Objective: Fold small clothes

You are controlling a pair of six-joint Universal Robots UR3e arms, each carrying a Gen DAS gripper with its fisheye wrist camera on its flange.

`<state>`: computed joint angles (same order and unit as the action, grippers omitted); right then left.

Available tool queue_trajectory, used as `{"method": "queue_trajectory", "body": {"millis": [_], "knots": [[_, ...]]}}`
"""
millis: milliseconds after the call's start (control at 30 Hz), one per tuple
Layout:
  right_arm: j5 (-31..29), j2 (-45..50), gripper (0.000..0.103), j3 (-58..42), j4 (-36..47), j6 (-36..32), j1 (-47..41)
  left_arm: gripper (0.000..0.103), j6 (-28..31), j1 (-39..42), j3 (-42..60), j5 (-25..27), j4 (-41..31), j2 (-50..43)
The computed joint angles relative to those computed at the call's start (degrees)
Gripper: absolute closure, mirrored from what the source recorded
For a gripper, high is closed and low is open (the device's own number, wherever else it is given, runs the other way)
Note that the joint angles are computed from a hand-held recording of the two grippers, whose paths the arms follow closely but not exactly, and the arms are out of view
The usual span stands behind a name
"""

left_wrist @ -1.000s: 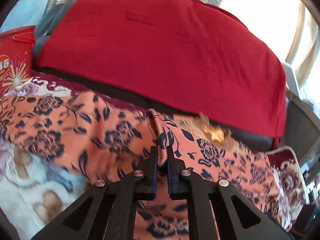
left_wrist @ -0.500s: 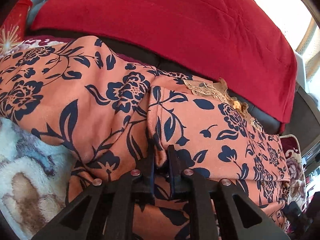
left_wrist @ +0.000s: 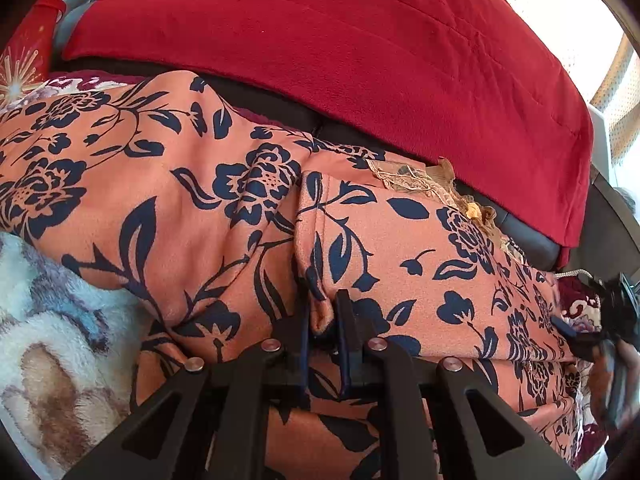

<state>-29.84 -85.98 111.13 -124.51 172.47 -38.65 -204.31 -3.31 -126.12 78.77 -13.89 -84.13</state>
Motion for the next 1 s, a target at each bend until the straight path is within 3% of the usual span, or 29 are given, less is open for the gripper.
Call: {"method": "queue_trajectory", "body": {"millis": [67, 133, 267, 333, 367, 467, 533, 600, 733, 867, 1000], "knots": [[-3.11, 1.02, 0.015, -0.28, -7.06, 6.41, -1.38, 0.091, 0.23, 0.58, -0.67, -0.59, -0.04, 0.66], [-5.89, 1.74, 0.014, -2.46, -8.00, 7.63, -1.47, 0.091, 0.01, 0.54, -0.83, -0.54, 0.09, 0.66], [4.12, -0.05, 0.014, -3.96, -2.51, 0.08, -0.36, 0.091, -0.29, 0.86, -1.26, -1.20, 0.70, 0.62], [6.27, 2.24, 0.014, -8.09, 2.15, -4.03, 3.54, 0.091, -0.34, 0.89, -1.26, -1.26, 0.74, 0.60], [4.60, 4.78, 0.014, -10.74, 2.38, -4.90, 6.29, 0.091, -0.34, 0.87, -1.21, -1.23, 0.72, 0.56], [-12.14, 13.70, 0.014, -17.10, -8.70, 6.28, 12.54, 0.091, -0.37, 0.89, -1.17, -1.29, 0.74, 0.51], [-7.92, 16.72, 0.014, -12.61, -20.46, 15.41, 9.29, 0.091, -0.37, 0.89, -1.17, -1.29, 0.74, 0.51], [-7.88, 17.63, 0.014, -9.98, -28.05, 22.40, 7.26, 0.091, -0.42, 0.83, -1.07, -1.27, 0.70, 0.45], [-13.43, 15.00, 0.014, -13.07, -19.35, 17.08, 8.30, 0.091, -0.66, 1.45, -1.62, -2.34, 1.22, 0.65], [-18.49, 7.28, 0.014, -7.96, -18.45, 13.13, 9.70, 0.090, -0.85, 1.56, -1.73, -2.56, 1.46, 0.62], [-19.10, -4.14, 0.014, -0.23, -10.68, 1.21, 11.97, 0.090, -0.93, 1.72, -2.04, -2.91, 1.81, 0.69]]}}
